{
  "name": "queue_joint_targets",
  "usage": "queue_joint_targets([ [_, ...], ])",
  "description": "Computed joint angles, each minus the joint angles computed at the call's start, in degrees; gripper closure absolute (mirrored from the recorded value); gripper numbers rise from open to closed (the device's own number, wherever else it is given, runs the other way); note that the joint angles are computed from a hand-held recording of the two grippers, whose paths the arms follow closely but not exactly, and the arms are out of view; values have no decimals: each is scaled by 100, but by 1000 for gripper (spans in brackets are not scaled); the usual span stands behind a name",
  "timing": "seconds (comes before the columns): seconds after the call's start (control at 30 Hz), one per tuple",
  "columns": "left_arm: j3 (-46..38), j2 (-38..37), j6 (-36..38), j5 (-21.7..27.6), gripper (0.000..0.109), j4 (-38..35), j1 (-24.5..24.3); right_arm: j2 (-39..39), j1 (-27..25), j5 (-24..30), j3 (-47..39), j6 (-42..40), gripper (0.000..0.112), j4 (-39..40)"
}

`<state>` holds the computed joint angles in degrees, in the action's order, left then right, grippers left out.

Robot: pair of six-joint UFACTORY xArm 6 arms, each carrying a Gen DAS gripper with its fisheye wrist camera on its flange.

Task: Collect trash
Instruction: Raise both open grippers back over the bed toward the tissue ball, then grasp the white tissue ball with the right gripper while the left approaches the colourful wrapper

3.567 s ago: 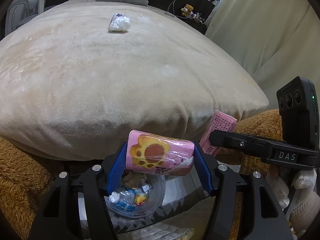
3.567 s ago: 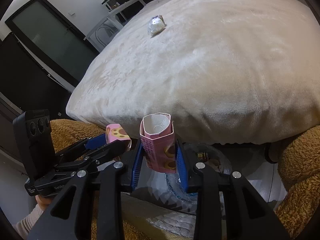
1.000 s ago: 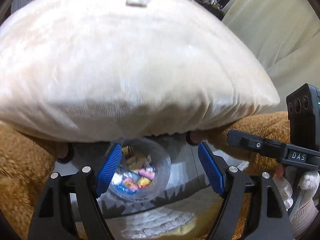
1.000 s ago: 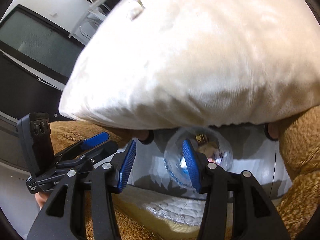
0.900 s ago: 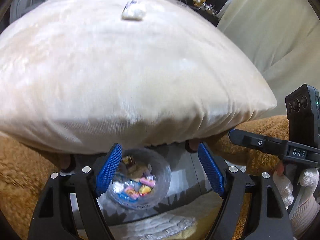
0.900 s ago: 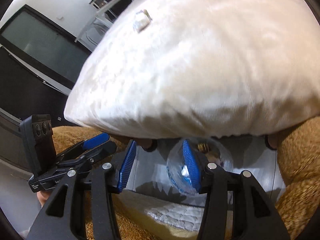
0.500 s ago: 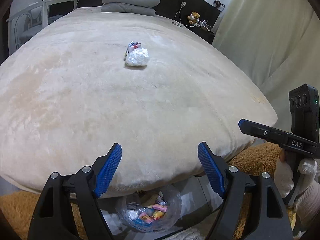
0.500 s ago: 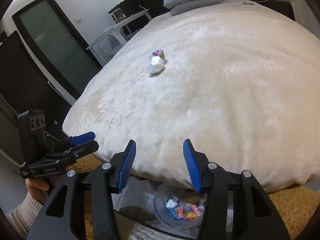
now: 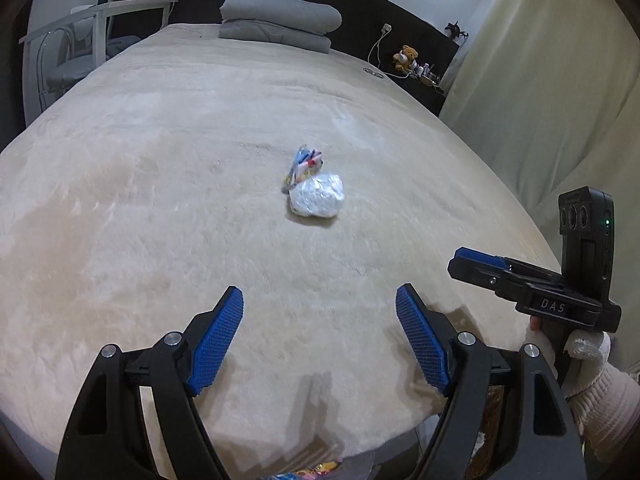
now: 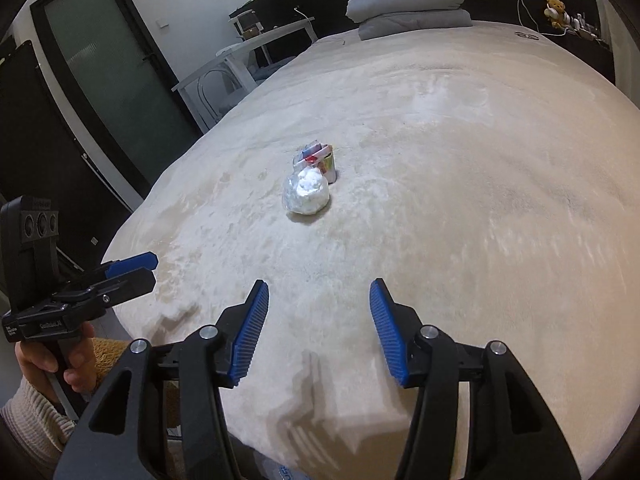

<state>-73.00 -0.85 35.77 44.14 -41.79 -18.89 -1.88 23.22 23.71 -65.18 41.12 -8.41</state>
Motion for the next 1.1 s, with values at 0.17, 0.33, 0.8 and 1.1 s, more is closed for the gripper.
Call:
queue_joint_targets([
  [0.17, -658, 539, -32, 72, 31, 73, 69, 736, -149, 7, -735, -407, 41, 232],
  [0.33, -1196, 977, 14, 123, 31, 195, 98, 1406, -234, 22, -1440, -937, 41, 430],
  [0.8, -2106, 1822, -468, 312, 31, 434, 298, 3217, -350, 641, -3599, -2175, 39, 1227],
  [1.1, -2172, 1914, -586, 269, 31, 534, 283, 3617, -413, 823, -4090, -2392, 61, 1528],
])
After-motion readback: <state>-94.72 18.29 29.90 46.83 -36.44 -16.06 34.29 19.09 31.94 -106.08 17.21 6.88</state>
